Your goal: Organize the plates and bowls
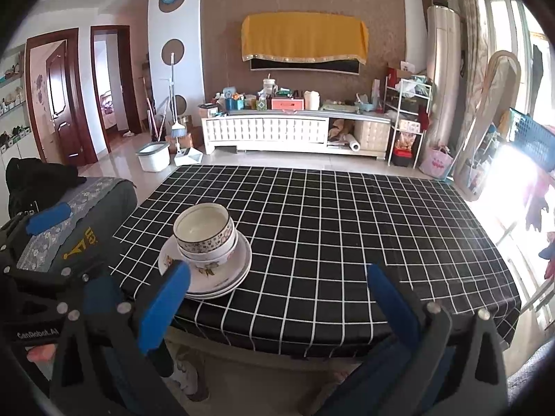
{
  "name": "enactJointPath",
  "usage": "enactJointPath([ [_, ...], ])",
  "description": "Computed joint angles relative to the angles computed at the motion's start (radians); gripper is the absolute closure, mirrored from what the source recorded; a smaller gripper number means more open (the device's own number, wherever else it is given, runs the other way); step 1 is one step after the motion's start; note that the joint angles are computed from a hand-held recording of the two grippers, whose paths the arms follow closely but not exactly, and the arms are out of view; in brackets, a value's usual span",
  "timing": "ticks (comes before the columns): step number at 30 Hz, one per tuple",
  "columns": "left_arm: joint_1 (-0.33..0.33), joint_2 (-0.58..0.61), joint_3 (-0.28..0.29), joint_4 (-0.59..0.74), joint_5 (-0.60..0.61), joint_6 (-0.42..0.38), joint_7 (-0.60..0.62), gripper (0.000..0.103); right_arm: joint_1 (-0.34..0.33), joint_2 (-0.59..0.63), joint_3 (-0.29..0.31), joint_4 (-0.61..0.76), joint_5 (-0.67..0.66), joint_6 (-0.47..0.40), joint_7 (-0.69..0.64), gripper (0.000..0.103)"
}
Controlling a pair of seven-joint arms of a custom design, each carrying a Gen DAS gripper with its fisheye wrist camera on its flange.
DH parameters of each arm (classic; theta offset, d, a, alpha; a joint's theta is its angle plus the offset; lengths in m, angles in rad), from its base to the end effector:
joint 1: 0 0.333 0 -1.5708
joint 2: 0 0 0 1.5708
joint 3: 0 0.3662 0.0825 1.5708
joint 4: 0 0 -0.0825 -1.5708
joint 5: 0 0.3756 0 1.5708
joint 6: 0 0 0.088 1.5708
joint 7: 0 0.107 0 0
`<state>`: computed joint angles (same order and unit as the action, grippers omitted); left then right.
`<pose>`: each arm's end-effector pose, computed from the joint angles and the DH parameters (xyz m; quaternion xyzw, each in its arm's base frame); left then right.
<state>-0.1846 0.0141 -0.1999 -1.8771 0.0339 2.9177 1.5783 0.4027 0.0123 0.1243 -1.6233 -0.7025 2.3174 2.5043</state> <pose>0.5624 -0.2288 0.6780 -0.4743 0.7306 -0.4004 0.2844 0.5277 0.2923 0.7330 -0.5999 0.6648 -0.3323 0.2962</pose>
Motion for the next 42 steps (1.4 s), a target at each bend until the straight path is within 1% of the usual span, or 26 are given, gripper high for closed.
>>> enactJointPath([
  [20,-0.001,-0.004,-0.001,-0.003,-0.040,-0.007,0.040,0.000,-0.002,-0.003,0.001,-0.012,0.029,-0.005,-0.006,0.000],
  [23,-0.003,-0.006,-0.006,-0.001,-0.127,-0.019,0.111,0.000,-0.003,-0.002,0.000,-0.011,0.038,-0.004,-0.012,0.000],
  [33,-0.008,0.000,-0.006,-0.006,-0.092,0.014,0.105,0.000,-0.002,0.000,-0.001,-0.009,0.037,-0.015,-0.006,0.000],
  [37,-0.008,0.001,-0.004,-0.009,-0.049,0.019,0.063,0.000,-0.003,-0.002,-0.002,-0.010,0.038,-0.017,-0.005,0.000],
  [42,-0.007,0.004,-0.010,0.000,-0.126,-0.013,0.132,0.000,-0.004,-0.003,-0.001,-0.012,0.038,-0.016,-0.005,0.000],
])
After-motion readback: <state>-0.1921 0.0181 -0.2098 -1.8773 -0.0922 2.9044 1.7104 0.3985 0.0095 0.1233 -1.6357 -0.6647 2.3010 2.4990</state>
